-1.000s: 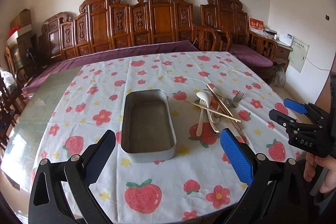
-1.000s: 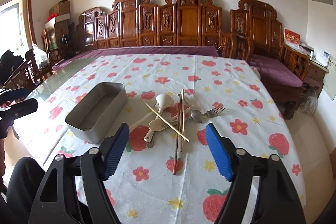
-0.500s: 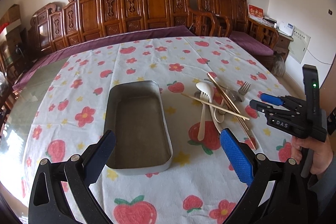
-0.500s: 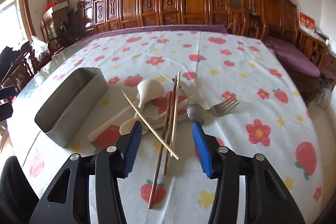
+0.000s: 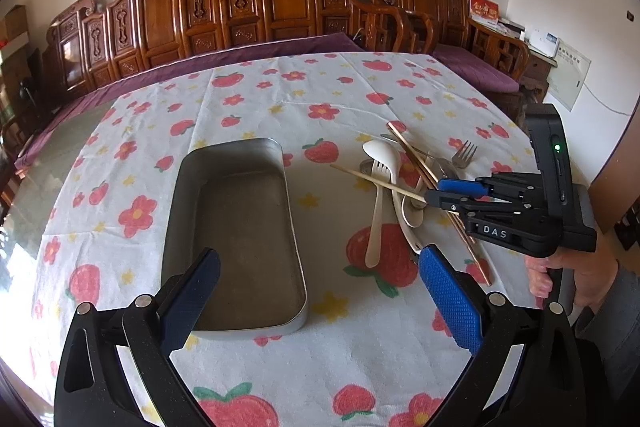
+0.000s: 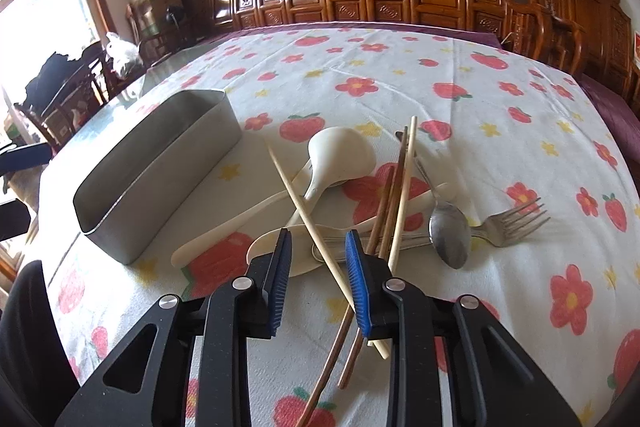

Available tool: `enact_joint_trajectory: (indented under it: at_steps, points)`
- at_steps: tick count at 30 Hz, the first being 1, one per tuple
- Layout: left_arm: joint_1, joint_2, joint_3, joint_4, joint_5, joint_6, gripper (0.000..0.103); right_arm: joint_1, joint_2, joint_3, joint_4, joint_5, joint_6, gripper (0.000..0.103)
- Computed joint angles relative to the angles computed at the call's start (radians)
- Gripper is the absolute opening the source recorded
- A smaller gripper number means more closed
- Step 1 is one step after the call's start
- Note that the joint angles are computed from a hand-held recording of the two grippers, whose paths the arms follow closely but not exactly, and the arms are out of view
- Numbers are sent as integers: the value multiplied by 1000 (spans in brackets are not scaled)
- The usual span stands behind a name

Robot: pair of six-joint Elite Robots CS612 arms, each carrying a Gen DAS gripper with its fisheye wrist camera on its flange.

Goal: Organize utensils
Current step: 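Grasp the white plastic fork with the left tool while the right tool grasps a wooden chopstick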

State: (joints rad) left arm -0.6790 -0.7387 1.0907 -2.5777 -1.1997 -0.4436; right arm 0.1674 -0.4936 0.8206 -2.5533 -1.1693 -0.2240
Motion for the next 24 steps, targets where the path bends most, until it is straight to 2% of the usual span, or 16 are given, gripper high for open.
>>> enact_joint_trajectory:
  at_steps: [8,10,12,17,22,24]
  points:
    - [-4,31,-57,49,-13,6,95,11,19,-40,101,-39,-67,17]
    - [-5,38,-69,67,-12,7,95,8,15,-33,101,-25,-71,9]
    - [-6,42,-75,79,-9,8,95,5,7,-20,90,-4,-71,6]
    - [-5,55,-95,106,-6,12,94,-11,-10,6,51,72,-32,6]
    - [2,81,-137,152,-32,9,83,-31,-26,33,-29,138,46,6]
    - [4,93,-158,169,-43,12,79,-36,-23,28,-54,134,82,6]
